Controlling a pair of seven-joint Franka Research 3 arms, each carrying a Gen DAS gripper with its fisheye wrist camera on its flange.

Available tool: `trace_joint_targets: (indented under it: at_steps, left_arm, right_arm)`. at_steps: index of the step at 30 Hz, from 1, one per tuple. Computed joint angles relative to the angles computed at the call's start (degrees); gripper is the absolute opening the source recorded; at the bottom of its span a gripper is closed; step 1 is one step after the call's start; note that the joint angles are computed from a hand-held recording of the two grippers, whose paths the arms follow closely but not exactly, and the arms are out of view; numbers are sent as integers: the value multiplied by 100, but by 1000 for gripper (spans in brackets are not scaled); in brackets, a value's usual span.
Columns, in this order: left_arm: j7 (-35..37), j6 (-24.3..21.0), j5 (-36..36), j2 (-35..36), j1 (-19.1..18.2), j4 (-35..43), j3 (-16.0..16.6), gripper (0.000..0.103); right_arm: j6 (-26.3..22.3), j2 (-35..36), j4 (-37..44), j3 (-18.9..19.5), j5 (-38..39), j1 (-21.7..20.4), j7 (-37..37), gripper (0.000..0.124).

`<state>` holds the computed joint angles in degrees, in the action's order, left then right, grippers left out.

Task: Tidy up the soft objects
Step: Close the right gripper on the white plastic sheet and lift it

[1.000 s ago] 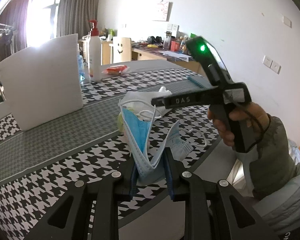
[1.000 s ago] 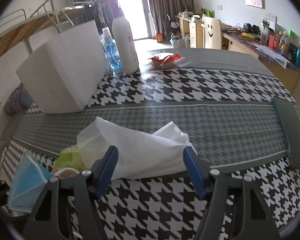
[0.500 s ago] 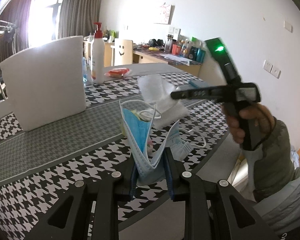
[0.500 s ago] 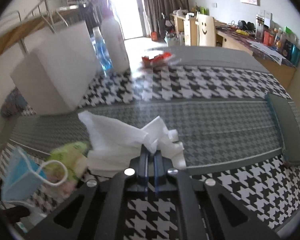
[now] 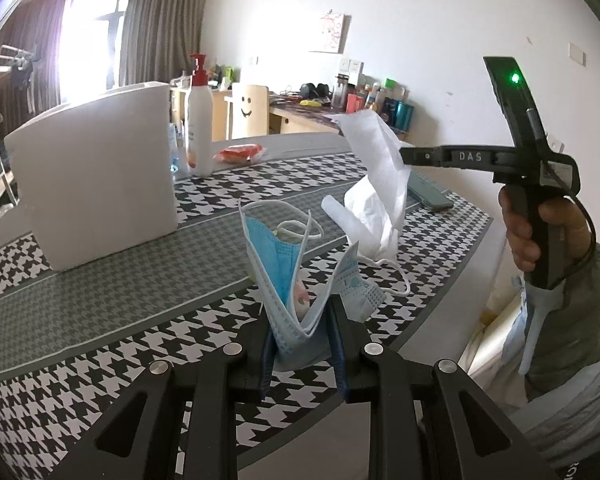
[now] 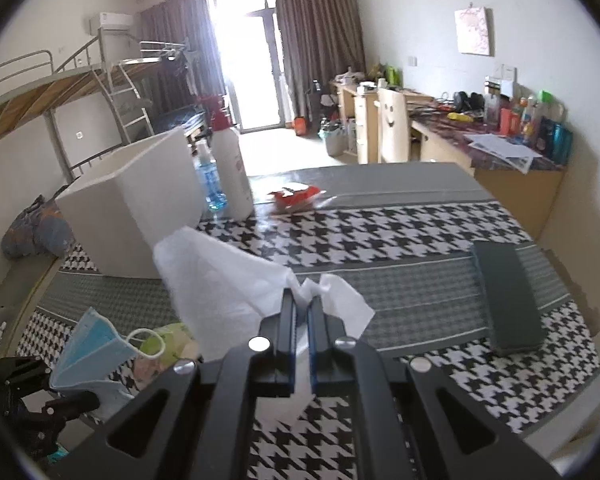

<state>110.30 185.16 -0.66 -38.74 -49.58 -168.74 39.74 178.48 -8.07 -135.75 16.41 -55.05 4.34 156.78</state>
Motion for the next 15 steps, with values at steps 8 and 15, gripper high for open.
trace_joint_targets:
  at_steps: [8,15]
  left_arm:
    - [1,12,1,167,-266,158,135,25]
    - [26,1,-23,238,-331,201,151,25]
  right_arm:
    - [-73,-340,-308,-5,-380,-303,574,7]
    - [-347,-191,-370,-105,474,-171,-210,8]
